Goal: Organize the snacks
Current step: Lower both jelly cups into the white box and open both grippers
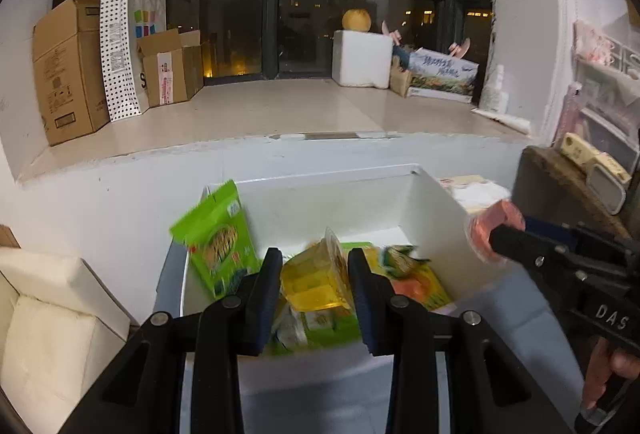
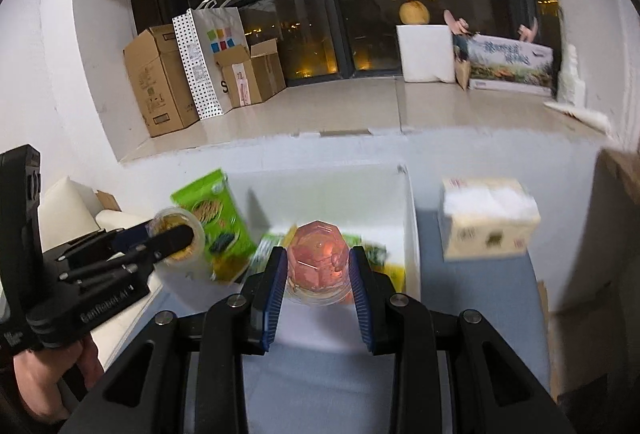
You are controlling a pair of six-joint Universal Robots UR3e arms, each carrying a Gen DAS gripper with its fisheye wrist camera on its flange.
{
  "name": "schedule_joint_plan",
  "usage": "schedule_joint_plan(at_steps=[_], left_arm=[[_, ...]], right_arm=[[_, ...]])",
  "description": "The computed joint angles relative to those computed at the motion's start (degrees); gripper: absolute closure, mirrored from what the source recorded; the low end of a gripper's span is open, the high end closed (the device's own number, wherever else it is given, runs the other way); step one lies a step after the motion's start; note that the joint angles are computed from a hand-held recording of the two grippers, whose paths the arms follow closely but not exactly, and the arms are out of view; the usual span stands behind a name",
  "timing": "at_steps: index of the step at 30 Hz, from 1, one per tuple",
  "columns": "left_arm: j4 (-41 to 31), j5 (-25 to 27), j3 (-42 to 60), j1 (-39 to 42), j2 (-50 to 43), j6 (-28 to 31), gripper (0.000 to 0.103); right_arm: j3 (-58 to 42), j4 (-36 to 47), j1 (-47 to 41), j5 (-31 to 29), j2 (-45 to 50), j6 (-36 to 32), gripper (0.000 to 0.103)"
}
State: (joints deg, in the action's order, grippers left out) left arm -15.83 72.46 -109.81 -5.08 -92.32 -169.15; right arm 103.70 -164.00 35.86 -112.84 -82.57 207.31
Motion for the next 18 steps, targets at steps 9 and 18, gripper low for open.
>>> schedule_joint_plan(at_steps=[9, 18], left_arm=[[-0.64, 7.46, 8.36, -3.19, -11.08, -1.75, 0.001], [-0.09, 6.57, 2.82, -2.83, -6.84, -0.93, 0.000]], right_arm=[[-7.90, 4.50, -5.68, 4.97, 8.54, 0.06, 0.065], [-0.70, 0.35, -4.80, 2.50, 5.02, 1.93, 0.005]])
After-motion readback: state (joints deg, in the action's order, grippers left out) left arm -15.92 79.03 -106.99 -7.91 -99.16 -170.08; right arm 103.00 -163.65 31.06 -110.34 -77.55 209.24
